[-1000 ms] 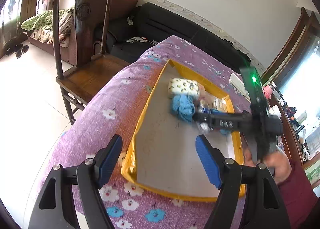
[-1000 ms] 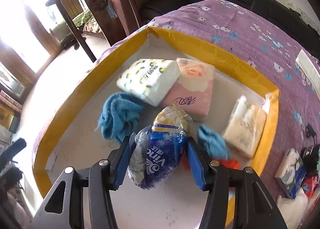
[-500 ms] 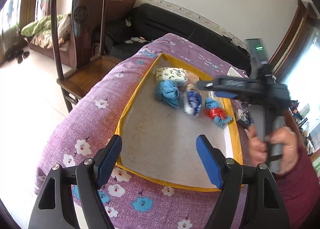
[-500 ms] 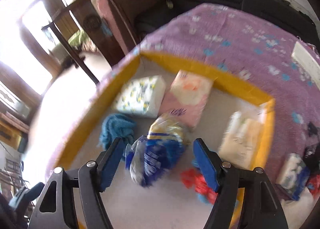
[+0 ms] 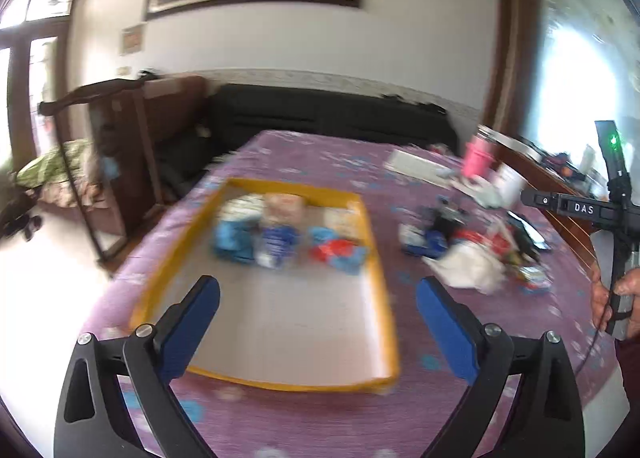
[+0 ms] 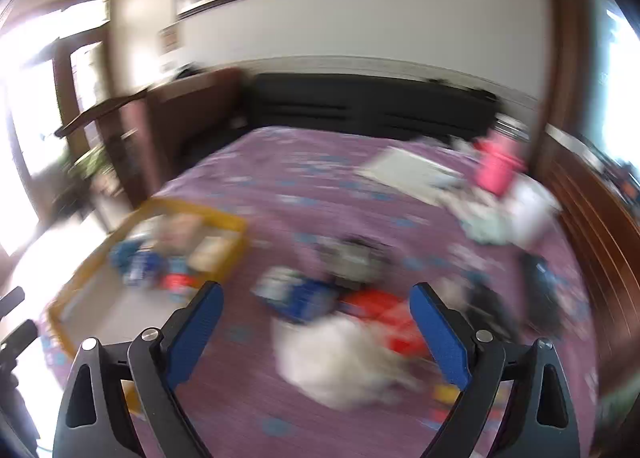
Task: Organize soft objects
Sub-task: 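Move both tools back over the remaining pile, then grasp the white cloth with the left gripper while the right grasps the striped sponge pack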
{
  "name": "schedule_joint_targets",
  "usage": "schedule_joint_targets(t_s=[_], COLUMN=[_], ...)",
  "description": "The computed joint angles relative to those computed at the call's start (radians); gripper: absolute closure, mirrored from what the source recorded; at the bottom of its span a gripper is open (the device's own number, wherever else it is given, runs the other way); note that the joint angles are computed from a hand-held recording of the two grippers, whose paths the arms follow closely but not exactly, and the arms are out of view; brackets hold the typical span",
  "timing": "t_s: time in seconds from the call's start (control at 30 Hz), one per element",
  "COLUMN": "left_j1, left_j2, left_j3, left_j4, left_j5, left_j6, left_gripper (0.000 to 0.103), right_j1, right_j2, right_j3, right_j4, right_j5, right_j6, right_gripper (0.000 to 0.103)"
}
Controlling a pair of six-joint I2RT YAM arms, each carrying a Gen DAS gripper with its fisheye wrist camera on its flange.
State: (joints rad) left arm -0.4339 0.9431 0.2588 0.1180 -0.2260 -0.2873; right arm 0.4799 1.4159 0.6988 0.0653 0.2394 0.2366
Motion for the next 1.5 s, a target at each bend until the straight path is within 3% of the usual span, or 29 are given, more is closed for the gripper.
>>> schedule_joint_targets(t_s=[0.17, 0.3, 0.73, 0.9, 1.03, 1.2, 1.3, 1.5], left_j1=[-0.152, -0.271, -0.413, -0.401, -0.381, -0.448, -0.459, -0.467], left_j2=[0.235, 0.403, 0.686, 0.784, 0.87, 0.914, 0.916, 0.922], left_j3=[0.069, 0.142, 0.325, 0.367, 0.404, 0.405, 0.383, 0.353], left_j4=[0.086, 0.119, 0.035, 0.023, 0.007, 0.043, 0.092, 0.161], left_j5=[0.023, -0.005, -0.079, -0.044, 0.013, -0.103, -0.131, -0.158], left_j6=[-0.061, -0.104, -0.155, -0.18, -0.215, -0.195, -0.212, -0.213], left_gripper=[0.004, 0.004, 0.004, 0.004, 0.004, 0.0, 0.0, 0.0], right_j1=[-0.311, -0.46, -0.507, -0.467, -0.417, -0.282, -0.216, -0.2], right_j2=[-0.093, -0.081, 0.073, 0.102, 0.104, 0.173, 0.272, 0.542], right_j3=[-0.156, -0.244, -0.316, -0.308, -0.258, -0.141, -0.031, 0.233], right_j4=[-0.01, 0.068, 0.225, 0.237, 0.218, 0.187, 0.176, 0.111], right_j5=[-0.191, -0.303, -0.38, -0.386, -0.453, -0.461, -0.489, -0.695], right_j6=[0.006, -0.008, -0.054, -0.032, 0.034, 0.076, 0.105, 0.204], right_gripper=[0.007, 0.007, 0.007, 0.007, 0.007, 0.007, 0.007, 0.006])
